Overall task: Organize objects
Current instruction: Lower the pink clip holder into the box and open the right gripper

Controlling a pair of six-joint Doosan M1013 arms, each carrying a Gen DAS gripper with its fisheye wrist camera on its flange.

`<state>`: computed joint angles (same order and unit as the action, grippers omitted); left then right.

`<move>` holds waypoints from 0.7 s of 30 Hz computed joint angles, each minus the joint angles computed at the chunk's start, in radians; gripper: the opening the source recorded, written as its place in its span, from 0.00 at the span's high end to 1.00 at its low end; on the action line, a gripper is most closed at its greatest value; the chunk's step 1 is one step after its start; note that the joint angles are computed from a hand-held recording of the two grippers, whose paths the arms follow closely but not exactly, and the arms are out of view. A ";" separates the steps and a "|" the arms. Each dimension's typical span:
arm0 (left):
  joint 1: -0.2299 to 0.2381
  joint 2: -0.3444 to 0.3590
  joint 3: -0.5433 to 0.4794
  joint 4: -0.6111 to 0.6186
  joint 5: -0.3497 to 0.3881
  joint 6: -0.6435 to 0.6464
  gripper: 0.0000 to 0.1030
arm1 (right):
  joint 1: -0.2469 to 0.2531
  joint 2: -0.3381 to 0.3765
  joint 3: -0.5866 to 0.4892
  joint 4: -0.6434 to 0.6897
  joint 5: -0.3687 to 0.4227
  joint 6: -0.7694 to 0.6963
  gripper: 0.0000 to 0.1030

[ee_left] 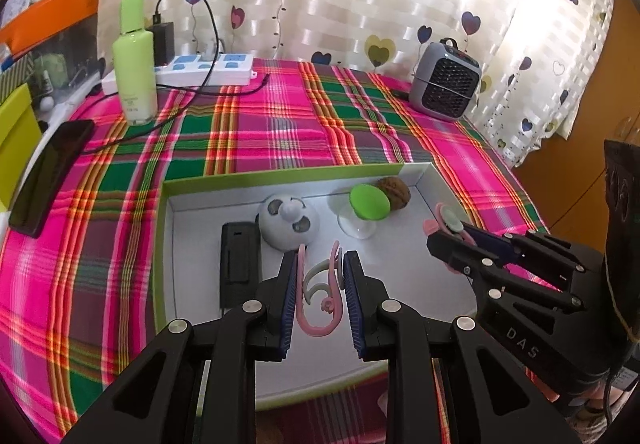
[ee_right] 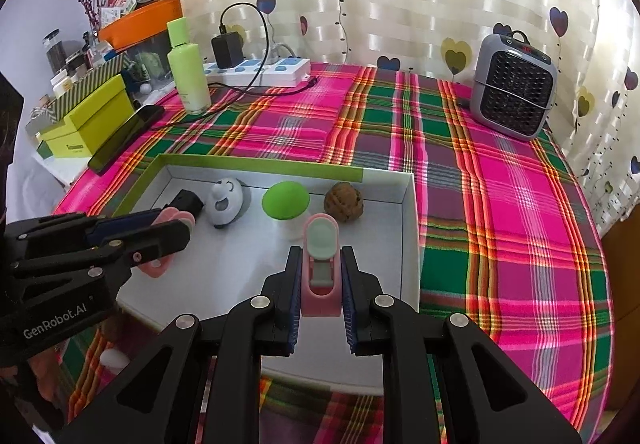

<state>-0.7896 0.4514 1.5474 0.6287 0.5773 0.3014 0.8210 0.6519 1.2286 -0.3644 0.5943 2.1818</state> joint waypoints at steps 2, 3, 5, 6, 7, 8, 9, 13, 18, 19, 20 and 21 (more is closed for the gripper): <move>0.004 0.007 -0.009 -0.013 -0.001 0.014 0.79 | -0.002 0.004 -0.005 0.005 0.002 -0.003 0.82; 0.006 0.011 -0.014 -0.020 0.002 0.020 0.79 | -0.003 0.006 -0.007 0.003 0.005 -0.002 0.82; 0.009 0.021 -0.025 -0.032 0.005 0.038 0.79 | -0.004 0.010 -0.012 0.006 0.008 -0.005 0.82; 0.010 0.025 -0.030 -0.035 0.008 0.044 0.79 | -0.005 0.012 -0.014 0.008 0.011 -0.006 0.82; 0.012 0.030 -0.036 -0.044 0.011 0.051 0.79 | -0.006 0.015 -0.017 0.009 0.012 -0.008 0.82; 0.014 0.035 -0.039 -0.056 0.010 0.062 0.79 | -0.007 0.017 -0.020 0.011 0.014 -0.010 0.82; 0.016 0.038 -0.043 -0.061 0.012 0.064 0.79 | -0.008 0.020 -0.023 0.015 0.016 -0.014 0.82; 0.020 0.053 -0.061 -0.068 0.021 0.082 0.79 | -0.010 0.030 -0.035 0.014 0.027 -0.022 0.82; 0.023 0.066 -0.077 -0.086 0.030 0.104 0.79 | -0.014 0.036 -0.041 0.030 0.033 -0.036 0.82; 0.024 0.068 -0.080 -0.088 0.031 0.109 0.79 | -0.015 0.038 -0.044 0.035 0.035 -0.041 0.82; 0.024 0.069 -0.080 -0.087 0.033 0.109 0.79 | -0.016 0.040 -0.046 0.038 0.039 -0.044 0.82; 0.024 0.071 -0.082 -0.087 0.035 0.109 0.79 | -0.017 0.042 -0.049 0.041 0.042 -0.048 0.82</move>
